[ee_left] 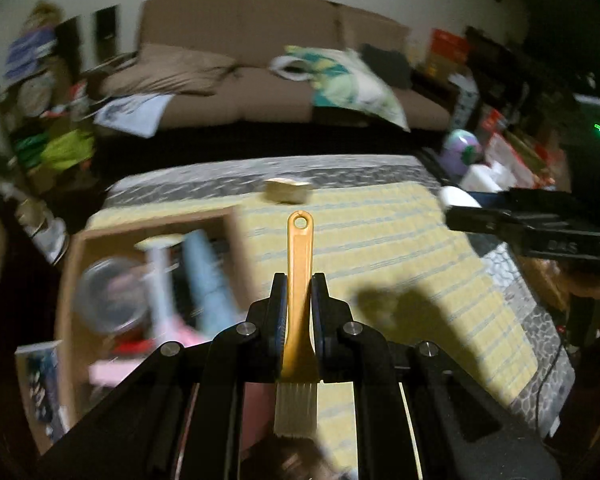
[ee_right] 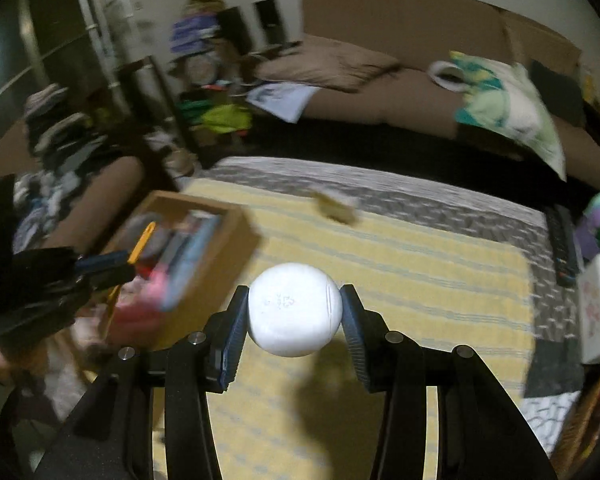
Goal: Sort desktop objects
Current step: 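Carry the orange brush and white container into the box and open both tools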
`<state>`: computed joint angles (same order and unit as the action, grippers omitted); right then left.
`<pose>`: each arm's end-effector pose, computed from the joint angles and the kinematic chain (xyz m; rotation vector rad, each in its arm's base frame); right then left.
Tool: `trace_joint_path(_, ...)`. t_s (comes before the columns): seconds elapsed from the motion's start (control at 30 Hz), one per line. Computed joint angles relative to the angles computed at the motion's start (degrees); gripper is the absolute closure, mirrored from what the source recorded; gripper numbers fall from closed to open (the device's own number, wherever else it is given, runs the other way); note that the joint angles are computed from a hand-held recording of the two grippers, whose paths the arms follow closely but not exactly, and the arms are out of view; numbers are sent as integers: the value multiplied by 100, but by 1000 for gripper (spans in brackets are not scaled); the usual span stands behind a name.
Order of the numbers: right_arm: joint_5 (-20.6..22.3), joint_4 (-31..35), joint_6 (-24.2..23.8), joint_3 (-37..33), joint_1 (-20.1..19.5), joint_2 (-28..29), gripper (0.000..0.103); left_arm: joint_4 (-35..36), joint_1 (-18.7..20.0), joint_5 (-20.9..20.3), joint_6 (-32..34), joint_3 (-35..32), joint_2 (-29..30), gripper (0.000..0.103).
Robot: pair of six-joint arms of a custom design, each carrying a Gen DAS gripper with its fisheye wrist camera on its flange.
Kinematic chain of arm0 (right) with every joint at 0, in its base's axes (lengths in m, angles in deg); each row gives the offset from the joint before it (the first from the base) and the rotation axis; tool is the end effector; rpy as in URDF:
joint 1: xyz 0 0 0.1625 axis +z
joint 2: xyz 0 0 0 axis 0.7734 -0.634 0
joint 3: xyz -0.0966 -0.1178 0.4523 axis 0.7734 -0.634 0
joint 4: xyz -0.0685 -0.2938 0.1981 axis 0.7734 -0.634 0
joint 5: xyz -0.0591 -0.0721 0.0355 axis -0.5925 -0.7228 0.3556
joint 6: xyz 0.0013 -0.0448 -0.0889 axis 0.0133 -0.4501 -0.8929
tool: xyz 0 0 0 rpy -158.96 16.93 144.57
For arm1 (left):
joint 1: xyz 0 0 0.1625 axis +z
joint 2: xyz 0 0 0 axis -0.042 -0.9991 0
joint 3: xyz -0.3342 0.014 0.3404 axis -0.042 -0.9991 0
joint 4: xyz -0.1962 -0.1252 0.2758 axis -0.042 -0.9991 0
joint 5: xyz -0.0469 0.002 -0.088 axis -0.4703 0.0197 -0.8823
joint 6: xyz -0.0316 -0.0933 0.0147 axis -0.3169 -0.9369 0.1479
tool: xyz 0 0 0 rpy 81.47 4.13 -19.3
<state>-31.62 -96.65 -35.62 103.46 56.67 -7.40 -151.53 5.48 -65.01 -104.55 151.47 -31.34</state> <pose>0.2195 -0.3393 0.2873 1.1357 -2.5650 0.4763 -0.2893 -0.2175 0.2107 0.3666 2.3927 -0.8866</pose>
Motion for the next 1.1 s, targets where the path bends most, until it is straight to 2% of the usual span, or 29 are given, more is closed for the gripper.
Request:
trace_joint_path(0.1,28,-135,447,143,554,358,57,1458,-311,-191,-930,63,-903,92)
trace_joint_path(0.2,128,-425,848,212,929,857,57,2091,-321,-250,-1251,111,-1347,92)
trace_joint_path(0.27,221,-674,1088,229,1083,1252,57,2246,-209,-194,-1286,182,-1543,92)
trace_joint_path(0.37,263,-1087,1315,191,1230,1909,57,2025,141,-64,-1022,333,-1603,92)
trace_joint_path(0.47,225,-1487,1442,112,1306,2522,57,1255,647,91,-520,605,-1453,92)
trace_joint_path(0.6,37,-1955,1421,-14,1258,3230,57,303,938,140,-116,988,-1317,92)
trace_joint_path(0.83,-325,-2643,1152,31,1059,3821,57,-1100,1312,136,478,1498,-1025,92)
trace_joint_path(1.0,-469,-3000,924,137,1016,3996,57,-1327,1315,161,484,1528,-924,92)
trace_joint_path(1.07,-511,-3103,869,157,1032,4066,57,-1190,1169,197,216,1585,-1220,83)
trace_joint_path(1.1,-532,-3176,816,174,1044,4105,56,-1028,1081,216,63,1590,-1397,69)
